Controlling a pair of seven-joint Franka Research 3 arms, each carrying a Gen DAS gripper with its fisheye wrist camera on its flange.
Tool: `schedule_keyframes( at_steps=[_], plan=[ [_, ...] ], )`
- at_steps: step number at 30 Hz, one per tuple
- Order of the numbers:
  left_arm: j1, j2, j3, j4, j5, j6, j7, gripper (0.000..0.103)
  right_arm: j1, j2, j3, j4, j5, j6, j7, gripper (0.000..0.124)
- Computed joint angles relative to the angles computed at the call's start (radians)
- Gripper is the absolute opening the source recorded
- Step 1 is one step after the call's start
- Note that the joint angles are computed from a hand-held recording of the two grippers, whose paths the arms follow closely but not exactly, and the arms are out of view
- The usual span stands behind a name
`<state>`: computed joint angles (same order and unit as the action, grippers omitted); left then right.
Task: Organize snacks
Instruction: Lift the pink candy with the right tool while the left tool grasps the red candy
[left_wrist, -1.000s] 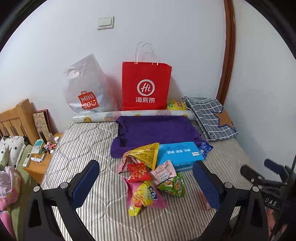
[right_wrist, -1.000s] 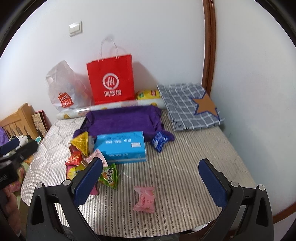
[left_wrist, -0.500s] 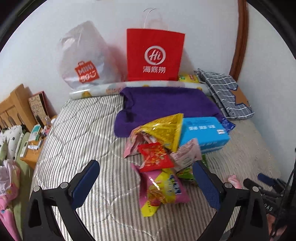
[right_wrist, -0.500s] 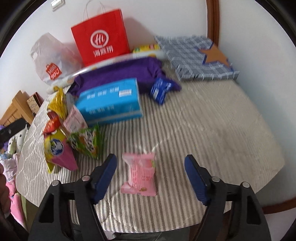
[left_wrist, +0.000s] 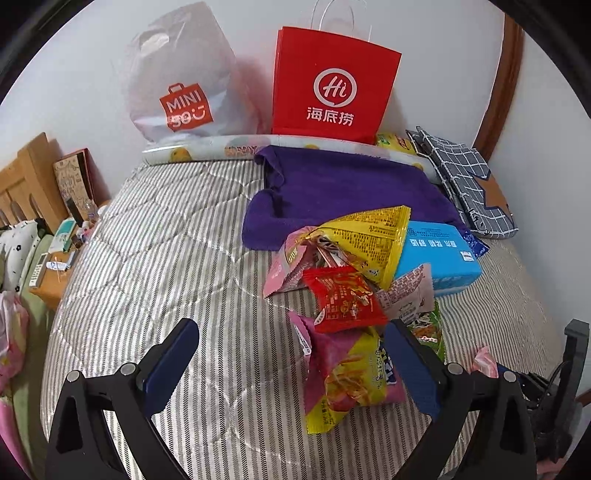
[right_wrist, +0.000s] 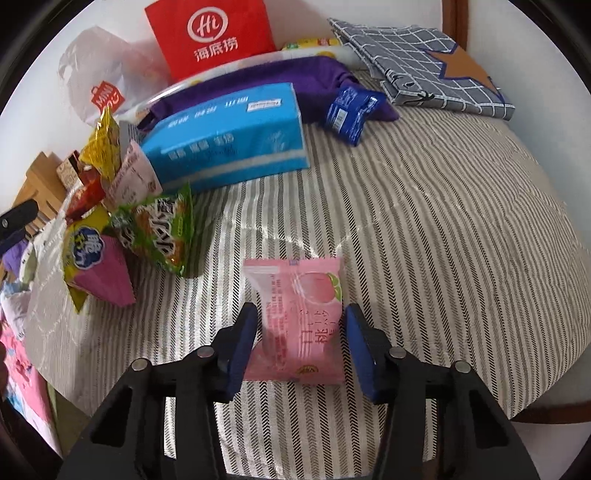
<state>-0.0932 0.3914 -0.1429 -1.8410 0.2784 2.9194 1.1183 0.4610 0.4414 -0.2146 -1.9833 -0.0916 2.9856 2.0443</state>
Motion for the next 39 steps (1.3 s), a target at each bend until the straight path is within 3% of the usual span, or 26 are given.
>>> schedule_keyframes(
  at_steps=[2,6,10,19,25,28,32,39],
  plan=[
    [0.009,0.007,-0.01,0.005,-0.009,0.0,0.012,0.101,0.03,0.005,-0.033,0.005,-0.028,-0.004,0.018,0.038],
    [0.017,0.028,-0.024,0.03,-0.026,-0.012,0.038,0.101,0.008,0.005,-0.011,0.005,-0.016,0.011,0.006,0.038],
    [0.005,0.057,-0.019,0.073,-0.025,-0.036,0.049,0.101,0.035,0.007,-0.048,0.005,-0.031,0.025,0.02,0.038],
    [-0.021,0.159,-0.028,0.243,-0.045,-0.157,0.09,0.1,0.028,0.01,-0.064,0.015,-0.013,0.053,0.005,0.038],
    [-0.03,0.219,-0.035,0.339,-0.06,-0.238,0.12,0.089,-0.005,0.021,-0.048,0.042,0.009,0.037,-0.026,0.038],
    [-0.028,0.245,-0.046,0.383,-0.084,-0.286,0.143,0.074,-0.018,0.026,-0.043,0.055,0.017,0.032,-0.04,0.038],
    [-0.027,0.263,-0.052,0.413,-0.112,-0.33,0.159,0.045,-0.036,0.037,-0.032,0.08,0.028,0.022,-0.061,0.038],
    [-0.013,0.208,-0.049,0.337,-0.129,-0.3,0.168,0.043,-0.039,0.048,-0.03,0.103,0.038,0.016,-0.071,0.038]
  ],
)
